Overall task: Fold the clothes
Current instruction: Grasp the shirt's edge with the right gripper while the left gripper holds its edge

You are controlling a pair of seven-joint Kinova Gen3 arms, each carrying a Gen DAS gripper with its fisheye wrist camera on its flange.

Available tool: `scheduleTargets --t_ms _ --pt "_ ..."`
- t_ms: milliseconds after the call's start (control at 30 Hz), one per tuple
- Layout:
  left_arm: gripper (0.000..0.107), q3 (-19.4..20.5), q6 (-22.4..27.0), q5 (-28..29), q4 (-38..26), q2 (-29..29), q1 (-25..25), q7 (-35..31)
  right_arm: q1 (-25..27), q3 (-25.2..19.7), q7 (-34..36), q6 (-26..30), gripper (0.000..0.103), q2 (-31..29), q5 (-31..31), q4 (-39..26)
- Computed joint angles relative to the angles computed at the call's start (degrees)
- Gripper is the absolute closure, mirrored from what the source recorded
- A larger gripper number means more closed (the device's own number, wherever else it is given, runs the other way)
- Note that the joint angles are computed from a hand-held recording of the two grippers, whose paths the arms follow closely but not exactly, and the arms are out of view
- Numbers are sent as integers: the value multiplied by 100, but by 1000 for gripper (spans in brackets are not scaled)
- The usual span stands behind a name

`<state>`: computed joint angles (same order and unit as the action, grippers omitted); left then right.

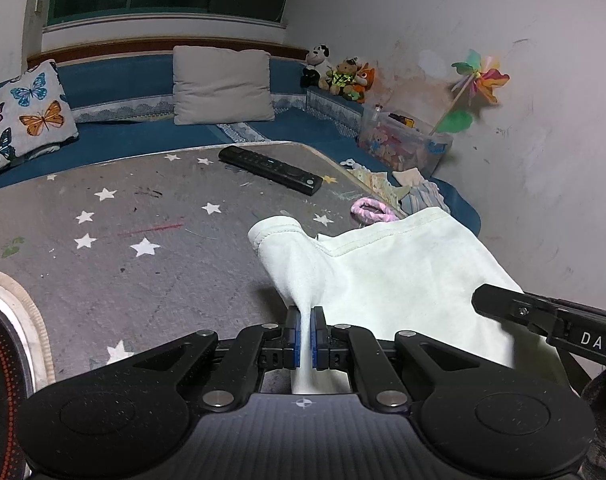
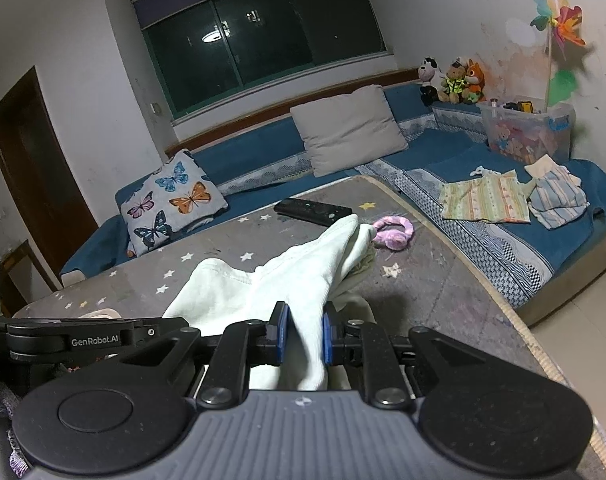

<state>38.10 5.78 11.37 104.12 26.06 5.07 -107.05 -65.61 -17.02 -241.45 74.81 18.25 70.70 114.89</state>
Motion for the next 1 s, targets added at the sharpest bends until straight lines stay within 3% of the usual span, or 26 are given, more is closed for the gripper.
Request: scheduleTargets --t_ms 367,833,1000 --pt "102 -631 158 -76 -215 135 624 163 150 39 -161 -304 87 50 -56 160" --pt "102 -981 232 -101 -294 249 935 226 278 110 -280 -692 86 112 -152 278" --pt "97 -1118 226 -140 -289 250 1044 269 320 141 -252 -846 79 152 -242 305"
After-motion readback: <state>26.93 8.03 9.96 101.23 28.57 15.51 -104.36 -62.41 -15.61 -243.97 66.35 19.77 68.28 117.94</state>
